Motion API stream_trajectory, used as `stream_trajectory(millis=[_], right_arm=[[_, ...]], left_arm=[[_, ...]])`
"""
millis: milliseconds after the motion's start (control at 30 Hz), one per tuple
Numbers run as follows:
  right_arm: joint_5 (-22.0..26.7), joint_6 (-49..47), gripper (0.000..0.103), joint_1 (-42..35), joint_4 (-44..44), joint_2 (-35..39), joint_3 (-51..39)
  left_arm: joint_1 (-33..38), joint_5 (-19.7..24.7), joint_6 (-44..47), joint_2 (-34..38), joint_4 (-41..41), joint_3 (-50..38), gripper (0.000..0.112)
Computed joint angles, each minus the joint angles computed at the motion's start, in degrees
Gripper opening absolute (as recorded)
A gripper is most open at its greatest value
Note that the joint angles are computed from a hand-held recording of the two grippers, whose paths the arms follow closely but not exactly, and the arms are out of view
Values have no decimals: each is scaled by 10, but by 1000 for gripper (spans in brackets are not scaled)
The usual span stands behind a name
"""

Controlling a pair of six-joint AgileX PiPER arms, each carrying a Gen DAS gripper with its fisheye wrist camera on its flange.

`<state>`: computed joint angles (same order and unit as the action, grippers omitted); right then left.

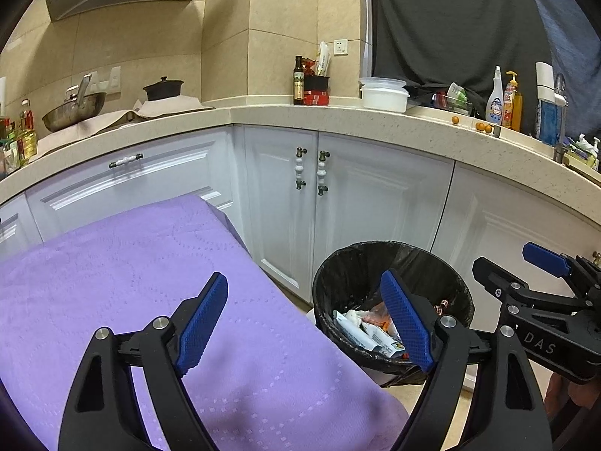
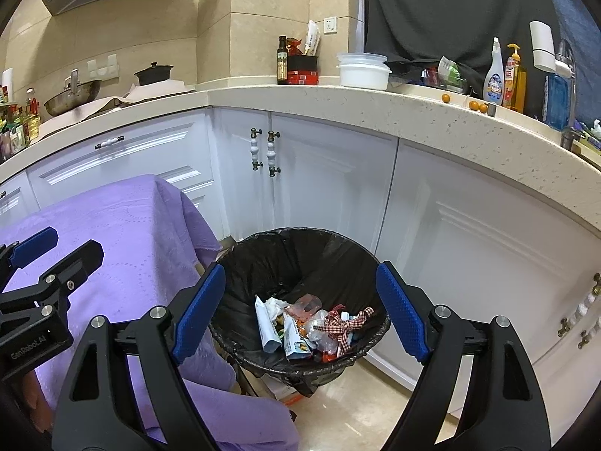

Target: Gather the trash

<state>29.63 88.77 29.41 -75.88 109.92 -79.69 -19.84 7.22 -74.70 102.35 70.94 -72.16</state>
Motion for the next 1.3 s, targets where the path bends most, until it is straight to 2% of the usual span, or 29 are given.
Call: stream_trajectory(millis=[133, 233, 500, 700, 933, 1300], right_arm=[[2, 1, 81, 0, -2, -2, 1], [3, 5, 81, 0, -6, -2, 1], [4, -2, 81, -4, 3, -2, -1], [3, 0, 81, -6, 1, -2, 0], [2, -4, 81, -7, 3, -3, 1], [-1, 4, 81, -11, -5, -4, 5]], left_arm=[[0, -1, -22, -1, 22, 4, 81], [0, 0, 15, 0, -14, 0, 81], [-1, 1, 15, 0, -9, -1, 82], [-2, 5, 46, 3, -41, -7, 82], [-1, 10, -4, 4, 7, -6, 83], [-2, 12, -6, 6, 9, -7, 84]])
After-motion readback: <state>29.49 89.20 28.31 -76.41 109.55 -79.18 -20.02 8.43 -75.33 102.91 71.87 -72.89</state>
